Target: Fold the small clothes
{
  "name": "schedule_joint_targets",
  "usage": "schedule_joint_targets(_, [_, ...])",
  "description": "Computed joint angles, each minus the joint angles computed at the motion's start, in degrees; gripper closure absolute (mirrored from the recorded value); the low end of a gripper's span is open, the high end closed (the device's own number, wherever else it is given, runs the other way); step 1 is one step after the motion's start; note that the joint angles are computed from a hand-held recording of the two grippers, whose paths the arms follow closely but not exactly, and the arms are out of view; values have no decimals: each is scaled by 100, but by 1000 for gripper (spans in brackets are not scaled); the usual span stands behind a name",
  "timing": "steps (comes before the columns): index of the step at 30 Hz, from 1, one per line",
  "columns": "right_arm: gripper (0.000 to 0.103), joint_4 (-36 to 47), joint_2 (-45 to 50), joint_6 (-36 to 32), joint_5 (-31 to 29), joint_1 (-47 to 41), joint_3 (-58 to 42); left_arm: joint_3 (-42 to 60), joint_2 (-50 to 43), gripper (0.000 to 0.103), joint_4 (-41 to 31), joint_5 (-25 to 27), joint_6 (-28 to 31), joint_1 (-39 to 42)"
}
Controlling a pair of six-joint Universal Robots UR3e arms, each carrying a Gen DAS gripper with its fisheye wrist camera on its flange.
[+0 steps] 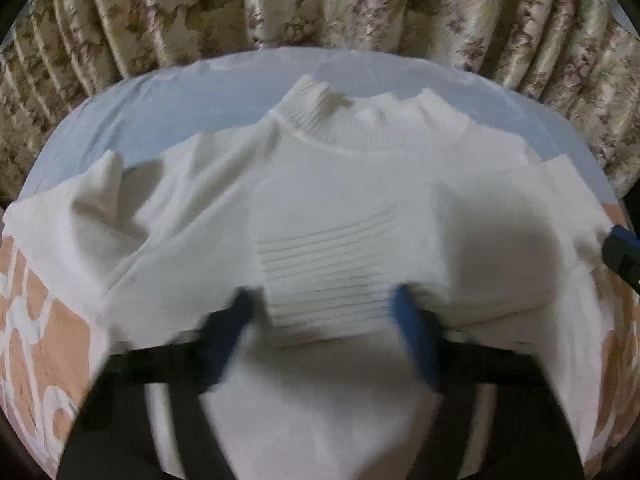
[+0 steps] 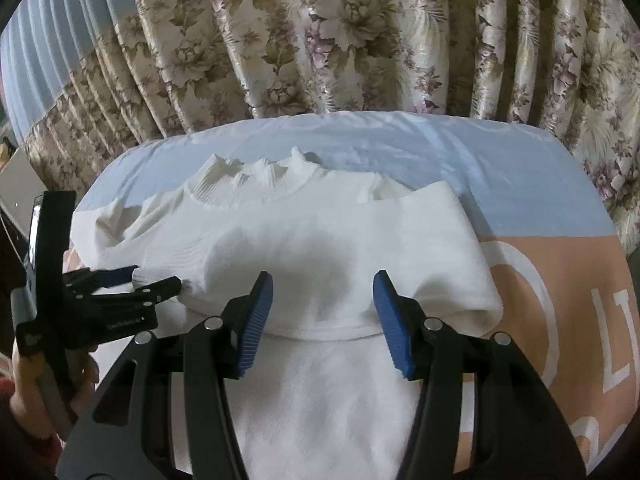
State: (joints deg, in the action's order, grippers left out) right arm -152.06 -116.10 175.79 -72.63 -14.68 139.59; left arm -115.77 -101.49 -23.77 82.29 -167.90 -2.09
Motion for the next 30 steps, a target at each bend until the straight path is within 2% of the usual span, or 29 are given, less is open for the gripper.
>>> schedule_joint_targets(3, [50, -35, 51, 63, 34, -23, 15, -25, -108, 62, 403, 604, 26, -341])
schedule_joint_targets(4, [50, -64, 85, 102, 15, 9, 0, 10, -113, 75, 366, 587, 53, -332])
schedule_joint_targets(5, [50, -68, 74, 112, 21, 16, 12, 81, -77, 80, 189, 386, 99, -227])
schedule_joint_targets(8, [50, -59, 22, 163, -24, 19, 26, 134, 10, 84, 49, 125, 311, -13])
schedule_joint_targets(11, [49, 42, -97, 266, -84, -19, -9, 83, 149, 86, 237, 50, 506, 233])
schedule_joint_targets(15, [48, 174, -89, 306, -258, 14, -151, 20, 315, 86, 700, 258, 712, 636])
schedule_joint_targets(20, [48, 57, 537, 524, -493, 253, -394, 148, 96, 86, 366, 169, 1102, 1160])
schedule_joint_targets(24, [48, -149, 1084, 613, -715, 454, -545, -163, 141, 83, 539, 166, 1390, 1354])
schedule_joint_targets(26, [48, -237, 1350, 623, -847, 539, -622, -296, 199, 66, 704, 334, 1362, 1358])
schedule_joint_targets(28, [48, -302, 1491, 587, -958, 582, -649, -479, 391, 54, 867, 366, 1368, 1497])
schedule_joint_targets(30, [48, -390, 1575, 546, -1043, 636, -657, -618, 643, 48, 875, 170, 1440, 1763])
